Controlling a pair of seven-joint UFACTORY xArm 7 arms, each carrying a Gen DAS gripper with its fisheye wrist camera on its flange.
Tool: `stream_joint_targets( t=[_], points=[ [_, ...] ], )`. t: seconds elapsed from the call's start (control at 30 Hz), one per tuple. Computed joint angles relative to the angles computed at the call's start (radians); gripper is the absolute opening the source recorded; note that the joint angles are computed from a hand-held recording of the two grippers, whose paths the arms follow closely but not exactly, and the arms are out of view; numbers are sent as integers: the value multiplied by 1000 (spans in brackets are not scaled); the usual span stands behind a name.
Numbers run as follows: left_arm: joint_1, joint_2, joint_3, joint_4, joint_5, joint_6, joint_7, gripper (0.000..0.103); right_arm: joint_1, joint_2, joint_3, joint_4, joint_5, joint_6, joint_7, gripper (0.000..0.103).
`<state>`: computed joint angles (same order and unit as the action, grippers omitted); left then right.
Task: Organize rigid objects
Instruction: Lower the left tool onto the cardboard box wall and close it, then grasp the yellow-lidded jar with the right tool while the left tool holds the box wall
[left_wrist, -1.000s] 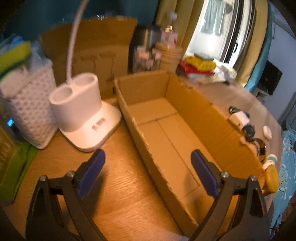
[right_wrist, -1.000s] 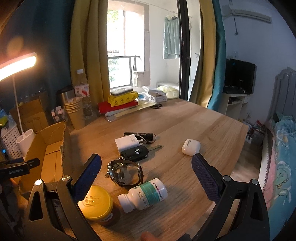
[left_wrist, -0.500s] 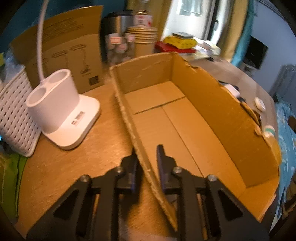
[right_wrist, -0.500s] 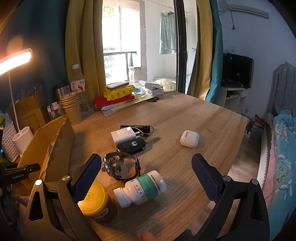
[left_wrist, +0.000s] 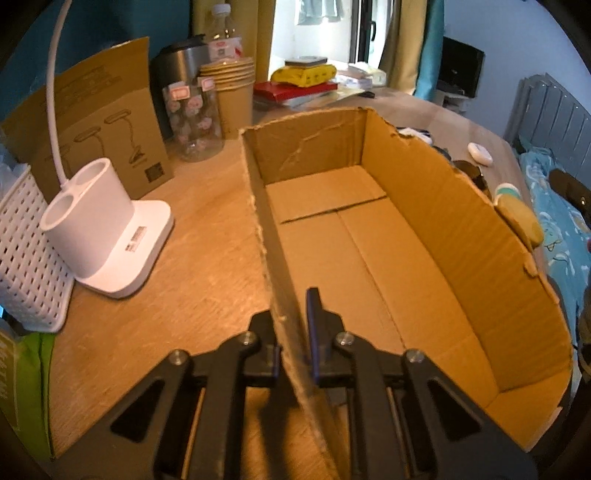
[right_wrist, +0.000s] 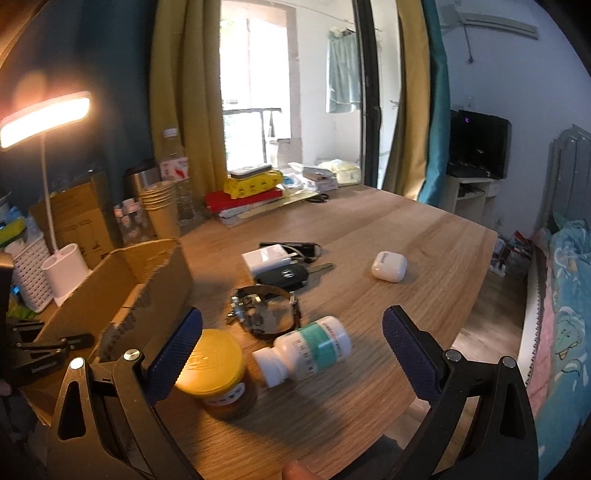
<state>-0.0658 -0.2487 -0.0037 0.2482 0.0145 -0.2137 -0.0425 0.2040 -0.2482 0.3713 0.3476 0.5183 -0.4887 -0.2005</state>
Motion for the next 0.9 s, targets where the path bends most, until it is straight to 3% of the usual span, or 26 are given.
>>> stream_joint_targets(
  t=[0.17,0.23,0.37,0.43,0.67,0.73,0.8,0.9],
  points=[
    [-179,-3,229,-2,94,-8,-49,11,33,11,-18,-7,-55,-12,17,100],
    [-189,-4,241,-1,107,-6,-55,11,60,19,-57,-12,-121,-9,51,100],
    [-182,0,229,2,120,-8,-54,11,76,46,-76,-10,-181,-8,79,100],
    [-140,1,175,0,107,-11,-44,11,85,62,-92,-8,-211,-10,94,100],
    [-108,1,138,0,96,-10,-39,11,107,89,-139,-5,-312,-16,149,99],
    [-72,0,94,-1,78,-10,-31,11,113,96,-152,-5,-346,-21,164,99],
    [-47,1,61,-1,62,-11,-25,11,113,103,-157,-1,-363,-22,167,99],
    [-49,0,63,-2,59,-11,-22,11,111,117,-147,10,-350,-16,147,99]
  ],
)
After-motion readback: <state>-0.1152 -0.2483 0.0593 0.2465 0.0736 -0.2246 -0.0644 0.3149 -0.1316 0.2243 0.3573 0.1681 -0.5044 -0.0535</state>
